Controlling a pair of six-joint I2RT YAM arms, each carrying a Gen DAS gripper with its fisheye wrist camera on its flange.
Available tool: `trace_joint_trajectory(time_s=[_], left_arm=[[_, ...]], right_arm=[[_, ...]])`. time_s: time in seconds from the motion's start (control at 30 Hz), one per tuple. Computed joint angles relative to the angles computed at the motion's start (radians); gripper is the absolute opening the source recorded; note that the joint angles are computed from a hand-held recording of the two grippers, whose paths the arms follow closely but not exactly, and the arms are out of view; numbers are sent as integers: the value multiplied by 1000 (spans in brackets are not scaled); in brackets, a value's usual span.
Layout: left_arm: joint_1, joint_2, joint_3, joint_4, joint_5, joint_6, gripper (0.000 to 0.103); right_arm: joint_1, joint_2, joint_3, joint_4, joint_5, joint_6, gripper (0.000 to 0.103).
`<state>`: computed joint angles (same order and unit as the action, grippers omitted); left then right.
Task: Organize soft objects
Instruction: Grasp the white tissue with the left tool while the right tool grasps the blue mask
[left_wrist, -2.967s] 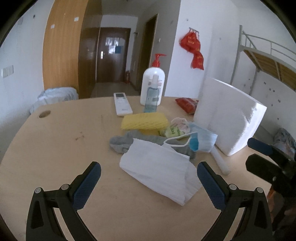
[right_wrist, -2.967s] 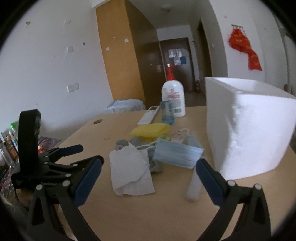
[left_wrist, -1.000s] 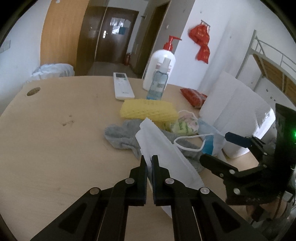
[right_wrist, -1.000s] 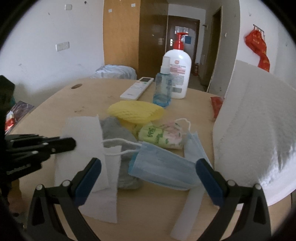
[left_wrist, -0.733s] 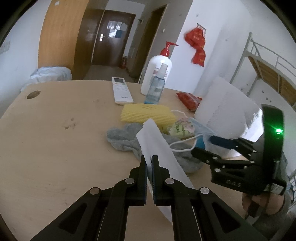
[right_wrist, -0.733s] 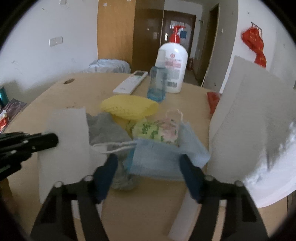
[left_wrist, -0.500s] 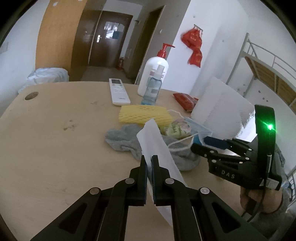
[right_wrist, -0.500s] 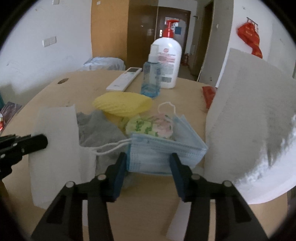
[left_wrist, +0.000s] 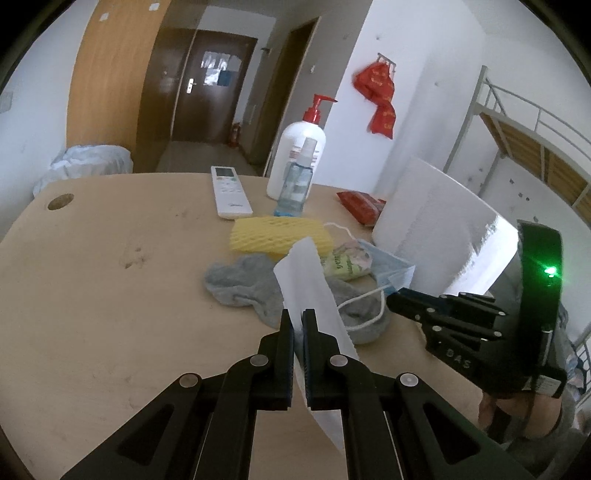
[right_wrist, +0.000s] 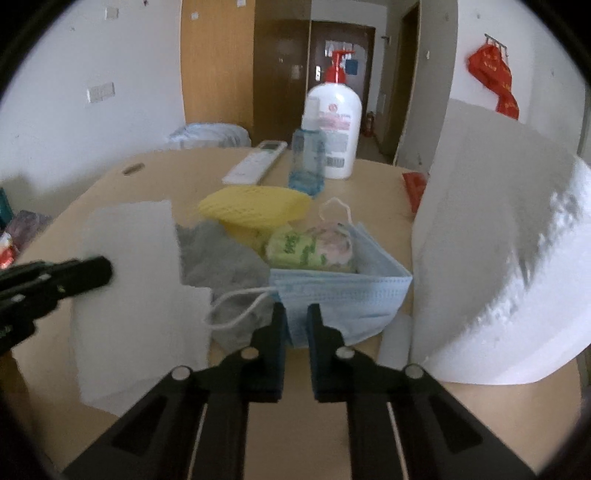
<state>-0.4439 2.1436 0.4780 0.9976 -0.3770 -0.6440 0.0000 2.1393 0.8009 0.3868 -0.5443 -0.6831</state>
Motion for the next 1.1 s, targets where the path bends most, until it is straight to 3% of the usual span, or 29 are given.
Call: trace_joint_trajectory(time_s=[0.2, 0.67, 0.8, 0.87, 0.93, 0.97, 1.0, 1.1], left_arm=[[-15, -5, -17, 22, -24, 4, 4], [-88, -85, -48, -17, -113, -5, 4], [-100, -87, -51, -20, -122, -13, 4], [-101, -90, -54, -27, -126, -19, 4], [-97, -88, -56, -26, -124, -24, 4], [-97, -88, -57, -26, -125, -26, 4], [-96, -88, -57, -26, -125, -29, 4], [-95, -84, -60, -18, -122, -25, 4]], right_arm=[[-53, -42, -31, 7, -79, 9, 12], [-199, -224, -92, -160, -312, -63, 13], [-198, -217, -87, -229, -312, -133, 13], [-177, -170, -57, -287, -278, -178, 23], [-165, -153, -62, -284, -242, -204, 56], [-166, -148, -75, -259, -239, -207, 62], [-170, -147, -87, -242, -240, -216, 68], [-180, -149, -128, -165, -238, -232, 70]])
